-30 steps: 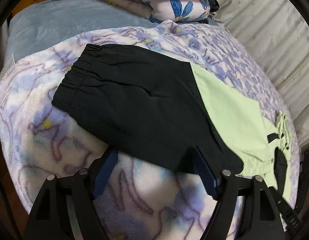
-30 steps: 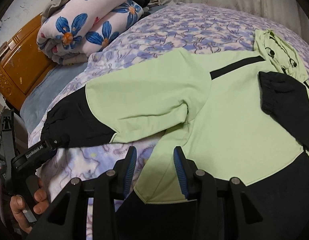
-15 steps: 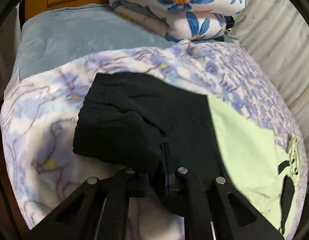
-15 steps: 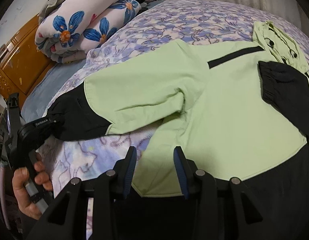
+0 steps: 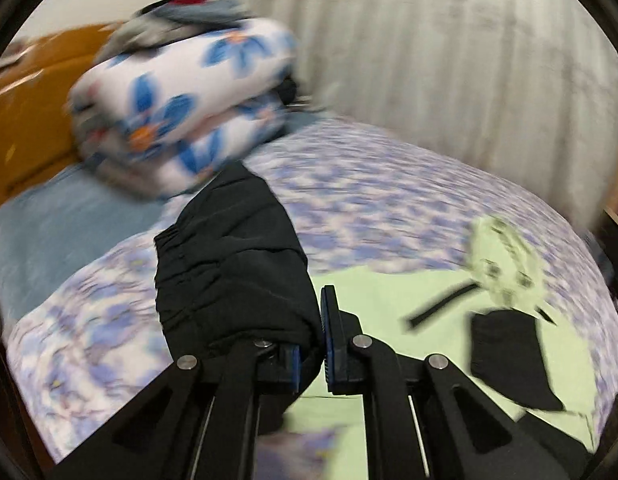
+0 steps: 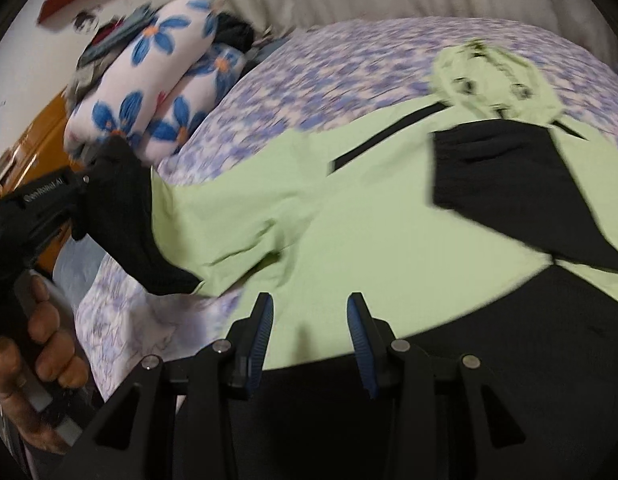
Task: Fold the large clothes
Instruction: 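Fold the sleeve across the jacket front with the left gripper and release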
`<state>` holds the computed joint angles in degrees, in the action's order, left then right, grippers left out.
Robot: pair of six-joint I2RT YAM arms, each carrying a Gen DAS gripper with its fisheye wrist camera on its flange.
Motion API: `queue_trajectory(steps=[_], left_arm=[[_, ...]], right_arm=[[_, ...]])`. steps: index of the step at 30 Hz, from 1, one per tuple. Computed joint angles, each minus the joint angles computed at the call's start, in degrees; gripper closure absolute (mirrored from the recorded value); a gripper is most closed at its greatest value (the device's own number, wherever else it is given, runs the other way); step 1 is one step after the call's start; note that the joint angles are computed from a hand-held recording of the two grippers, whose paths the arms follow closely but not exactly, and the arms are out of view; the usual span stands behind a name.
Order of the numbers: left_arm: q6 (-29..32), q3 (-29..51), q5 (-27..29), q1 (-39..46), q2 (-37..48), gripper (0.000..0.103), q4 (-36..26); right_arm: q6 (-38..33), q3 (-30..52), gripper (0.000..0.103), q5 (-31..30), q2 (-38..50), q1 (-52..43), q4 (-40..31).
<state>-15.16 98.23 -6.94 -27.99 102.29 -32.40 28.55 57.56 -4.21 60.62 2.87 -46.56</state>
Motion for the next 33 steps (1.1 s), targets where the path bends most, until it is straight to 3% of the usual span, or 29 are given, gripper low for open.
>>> queue_trajectory(steps=[3, 5, 9, 14, 15, 17, 25, 28, 33], left_arm=[[0.16, 5.35, 0.11, -6.75, 3.39, 0.096, -3.78], [0.19, 7.36, 0.68, -10.74, 5.81, 0.090, -5.91], [0.61, 9.35, 0.49, -16.89, 10.20, 0.051, -10.16], [-0.24, 4.60, -2.00, -22.20, 9.73, 0.043, -11.87], [-0.43, 2.63, -2.20, -22.56, 8.44, 0.037, -11.55], [-0.80, 0.30, -3.45, -23.40, 6.60, 0.031, -11.65], [-2.67, -6.30, -6.04, -21.92, -2.67, 0.031, -12.95], [-3.99, -8.24, -5.52, -20.74, -7.09, 0.031, -13.06], [-6.10, -11.05, -4.10, -18.95, -13.92, 0.027, -12.81]], right_arm=[[-4.19, -1.85, 0.065, -3.20, -4.98, -10.12, -3.09], [-7.81, -3.05, 0.065, -6.27, -7.44, -18.05, -5.33], [-17.21, -5.85, 0.065, -12.88, -10.60, -34.82, -10.02], [-27.51, -8.31, 0.065, -19.73, -10.00, -50.56, -14.18], [-29.04, -8.65, 0.065, -20.76, -9.60, -52.68, -14.77], [-30.58, -8.97, 0.065, -21.98, -9.32, -54.53, -15.31], [-29.34, -8.75, 0.064, -25.58, -13.40, -49.32, -17.76], [-26.75, -7.85, 0.051, -25.92, -15.51, -45.21, -17.94], [-25.31, -5.56, 0.050, -25.44, -18.06, -41.16, -19.80]])
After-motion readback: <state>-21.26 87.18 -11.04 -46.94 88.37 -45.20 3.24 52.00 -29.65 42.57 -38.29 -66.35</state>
